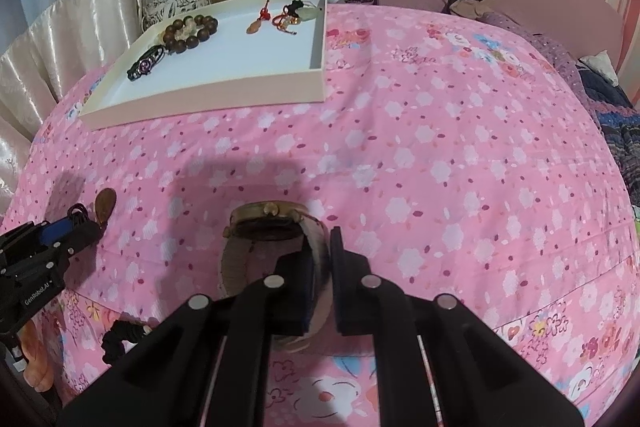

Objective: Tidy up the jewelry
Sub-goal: 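Lift the knotted bracelet with left gripper while right lifts the watch, then lower the knotted bracelet into the tray and open left gripper while right releases the watch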

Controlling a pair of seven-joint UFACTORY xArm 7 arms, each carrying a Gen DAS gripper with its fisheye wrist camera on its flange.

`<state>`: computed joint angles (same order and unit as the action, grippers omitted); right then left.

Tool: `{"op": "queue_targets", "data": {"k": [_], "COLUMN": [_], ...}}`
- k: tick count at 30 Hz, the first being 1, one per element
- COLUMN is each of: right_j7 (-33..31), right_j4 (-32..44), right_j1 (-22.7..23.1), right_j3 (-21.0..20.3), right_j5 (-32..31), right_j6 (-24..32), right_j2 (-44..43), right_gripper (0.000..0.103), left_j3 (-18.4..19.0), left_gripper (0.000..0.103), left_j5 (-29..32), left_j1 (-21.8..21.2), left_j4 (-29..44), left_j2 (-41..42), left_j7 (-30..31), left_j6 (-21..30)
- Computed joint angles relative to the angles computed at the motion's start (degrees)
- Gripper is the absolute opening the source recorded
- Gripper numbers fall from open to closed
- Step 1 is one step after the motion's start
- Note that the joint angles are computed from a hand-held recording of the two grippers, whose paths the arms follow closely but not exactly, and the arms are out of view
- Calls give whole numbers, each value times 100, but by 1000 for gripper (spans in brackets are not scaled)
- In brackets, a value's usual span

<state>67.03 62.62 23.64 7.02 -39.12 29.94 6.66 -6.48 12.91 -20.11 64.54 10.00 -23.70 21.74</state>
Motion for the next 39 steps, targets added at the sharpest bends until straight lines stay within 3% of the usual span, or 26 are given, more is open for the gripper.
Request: {"op": "queue_targets", "data": {"k": [13,19,23,28,31,34,39], "right_j7": [240,49,-342,-879,-1241,-1559,-2082], "right_j4": [-74,240,669,1639,2460,3335,5026], "right_j1": [-36,-58,-35,13,85,159,208], "right_j3": [-28,17,23,-82,-204,-356,-596], "right_j5": [-179,-61,159,456,650,905,1485], "right_j6": [-193,95,324,542,759,958,1395], "right_j2": [-106,-27,111,594,1082,1648,2820], "right_gripper": [8,8,8,8,8,8,8], "left_j3": [62,-82,-231,-134,16,81,107], "left_gripper": [28,28,27,27,27,27,27], "left_j5": [44,-624,-1673,-1985,-1593,-1354,-1332], "left_j1": [-16,219,507,647,588,581,545], "left_j4": [19,205,656,1507,2078,2872,4654], "left_j2": [-46,-227,-198,110,433,983,2266], "left_j7": [-217,285,1276,1678,1613,1730,1949], "left_j6": [-59,86,527,1163,1249,1334,1894]}}
